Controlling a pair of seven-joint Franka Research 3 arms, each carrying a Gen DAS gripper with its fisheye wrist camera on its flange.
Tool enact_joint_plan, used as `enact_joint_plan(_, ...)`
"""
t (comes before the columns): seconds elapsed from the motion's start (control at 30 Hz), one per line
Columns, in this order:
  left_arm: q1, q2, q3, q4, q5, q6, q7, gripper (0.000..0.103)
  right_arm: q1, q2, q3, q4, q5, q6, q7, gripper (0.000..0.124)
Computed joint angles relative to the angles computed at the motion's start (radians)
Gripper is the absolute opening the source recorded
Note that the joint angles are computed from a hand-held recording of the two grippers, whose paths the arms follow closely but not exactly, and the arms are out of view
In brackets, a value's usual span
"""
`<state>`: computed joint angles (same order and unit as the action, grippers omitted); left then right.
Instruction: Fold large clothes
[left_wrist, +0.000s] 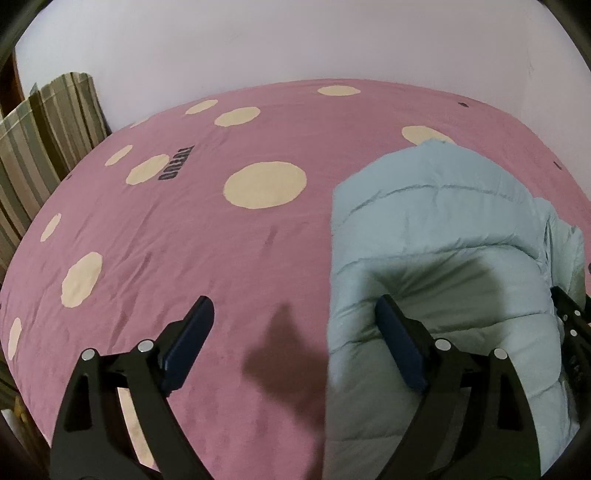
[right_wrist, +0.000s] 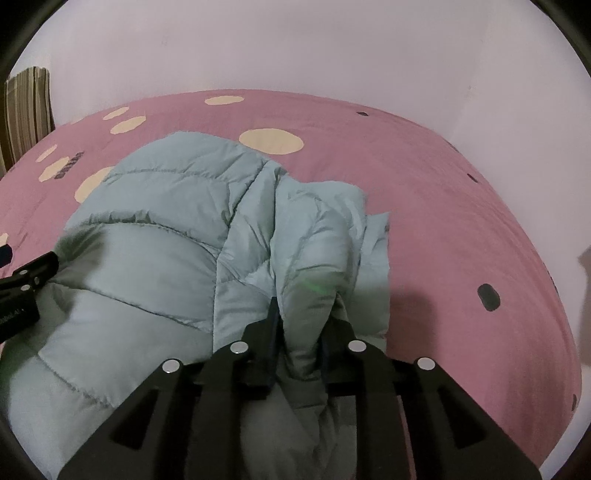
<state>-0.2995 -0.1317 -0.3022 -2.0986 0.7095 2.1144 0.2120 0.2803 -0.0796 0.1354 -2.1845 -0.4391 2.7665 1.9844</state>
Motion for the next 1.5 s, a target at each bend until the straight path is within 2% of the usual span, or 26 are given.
enact_joint_plan(0.1, 0.002, -0.024, 0.004, -0.017, -0.019, 0.001, -0.002, 0.089, 0.0, -0.013, -0.005, -0.003, 0.033, -0.006, -0.02, 0.028)
enact_joint_plan(0.27, 0.012, -0.05, 0.009, -0.03, -0.079, 0.001, -0.007, 0.089, -0.01, -0.04, -0.006, -0.014, 0.091, -0.007, -0.042, 0.051)
enact_joint_plan(0.4, 0.018, -0.063, 0.018, -0.048, -0.145, 0.038, -0.019, 0.089, -0.006, -0.051, -0.019, -0.021, 0.215, -0.008, -0.113, 0.056)
enact_joint_plan(0.53, 0.029, -0.069, 0.015, -0.062, -0.186, 0.048, -0.101, 0.091, 0.004, -0.04, -0.037, -0.011, 0.377, -0.025, -0.197, 0.065)
enact_joint_plan(0.67, 0.037, -0.068, 0.03, -0.08, -0.254, 0.107, -0.14, 0.092, 0.01, -0.018, -0.05, 0.005, 0.52, -0.049, -0.264, 0.07)
enact_joint_plan(0.87, 0.04, -0.038, 0.018, -0.066, -0.243, 0.107, -0.182, 0.094, 0.005, 0.004, -0.054, 0.003, 0.609, -0.054, -0.281, 0.081)
enact_joint_plan(1.1, 0.049, -0.052, 0.032, -0.134, -0.292, 0.231, -0.274, 0.099, 0.017, 0.034, -0.069, 0.005, 0.884, -0.064, -0.407, 0.083)
enact_joint_plan(1.3, 0.05, -0.042, 0.029, -0.135, -0.277, 0.251, -0.283, 0.1, 0.02, 0.042, -0.058, -0.008, 0.907, -0.03, -0.426, 0.083)
enact_joint_plan(1.37, 0.049, -0.041, 0.037, -0.143, -0.293, 0.288, -0.26, 0.1, 0.021, 0.042, -0.058, -0.011, 0.923, -0.02, -0.438, 0.08)
enact_joint_plan(1.43, 0.048, -0.035, 0.05, -0.155, -0.321, 0.351, -0.209, 0.1, 0.028, 0.033, -0.059, -0.027, 0.978, -0.009, -0.488, 0.065)
enact_joint_plan(1.5, 0.048, -0.035, 0.052, -0.162, -0.337, 0.389, -0.177, 0.094, 0.034, 0.023, -0.057, -0.036, 1.012, -0.011, -0.516, 0.058)
